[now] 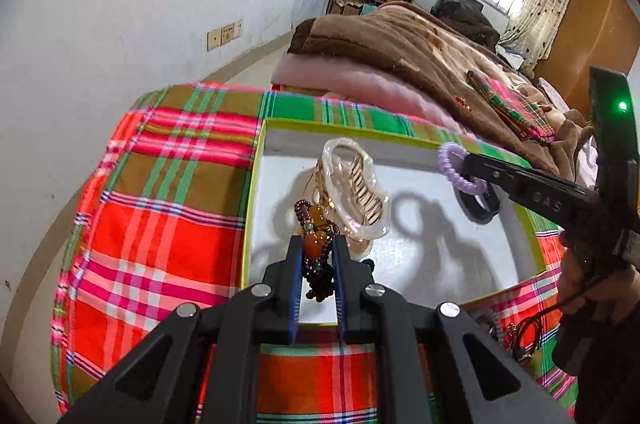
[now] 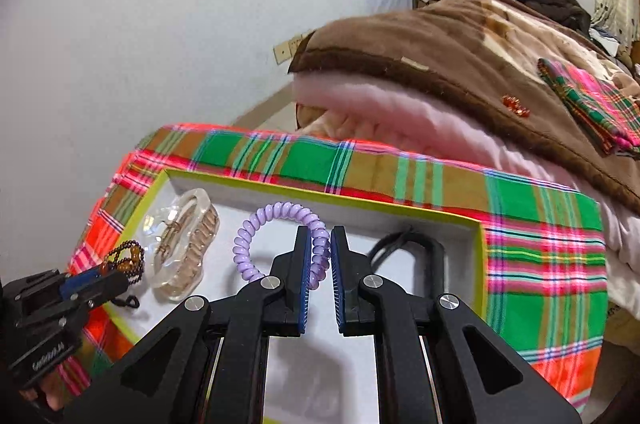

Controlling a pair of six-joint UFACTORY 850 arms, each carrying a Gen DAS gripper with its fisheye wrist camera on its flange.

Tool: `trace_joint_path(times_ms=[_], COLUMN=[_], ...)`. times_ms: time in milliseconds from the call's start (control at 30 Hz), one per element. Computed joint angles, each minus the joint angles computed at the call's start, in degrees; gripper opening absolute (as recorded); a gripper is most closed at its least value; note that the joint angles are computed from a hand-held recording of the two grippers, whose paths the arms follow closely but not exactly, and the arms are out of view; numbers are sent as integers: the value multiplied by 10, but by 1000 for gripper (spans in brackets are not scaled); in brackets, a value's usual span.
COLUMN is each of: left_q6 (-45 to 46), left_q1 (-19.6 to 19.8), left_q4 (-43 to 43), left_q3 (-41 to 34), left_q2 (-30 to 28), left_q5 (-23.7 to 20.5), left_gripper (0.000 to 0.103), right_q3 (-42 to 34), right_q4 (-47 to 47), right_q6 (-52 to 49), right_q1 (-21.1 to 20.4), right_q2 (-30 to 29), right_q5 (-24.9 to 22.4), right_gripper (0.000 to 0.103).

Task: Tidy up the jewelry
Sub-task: 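Carry the lavender coil tie and beaded bracelet into the tray with both grippers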

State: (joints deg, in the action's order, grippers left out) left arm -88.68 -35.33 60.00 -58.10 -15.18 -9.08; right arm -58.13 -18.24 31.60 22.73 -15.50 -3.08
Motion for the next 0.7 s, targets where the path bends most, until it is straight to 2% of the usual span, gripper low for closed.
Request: trace_joint_path(times_ms=[133, 467, 700], left_q6=[2, 96, 101], left_q1=[0, 10, 10], left_q4=[0, -97, -101], left_q3=[-3, -8, -10], left_q2=[-6, -19, -22], left_q5=[-4, 1, -2], left_gripper=[15, 15, 16], right_q3=[-24, -55, -64], right_q4=[66, 11, -18], right_q6=[-74, -31, -5], right_q1=[3, 11, 12], right_q2=[-28, -63, -73], right_q5=[-17, -47, -56], right_gripper=[10, 10, 10])
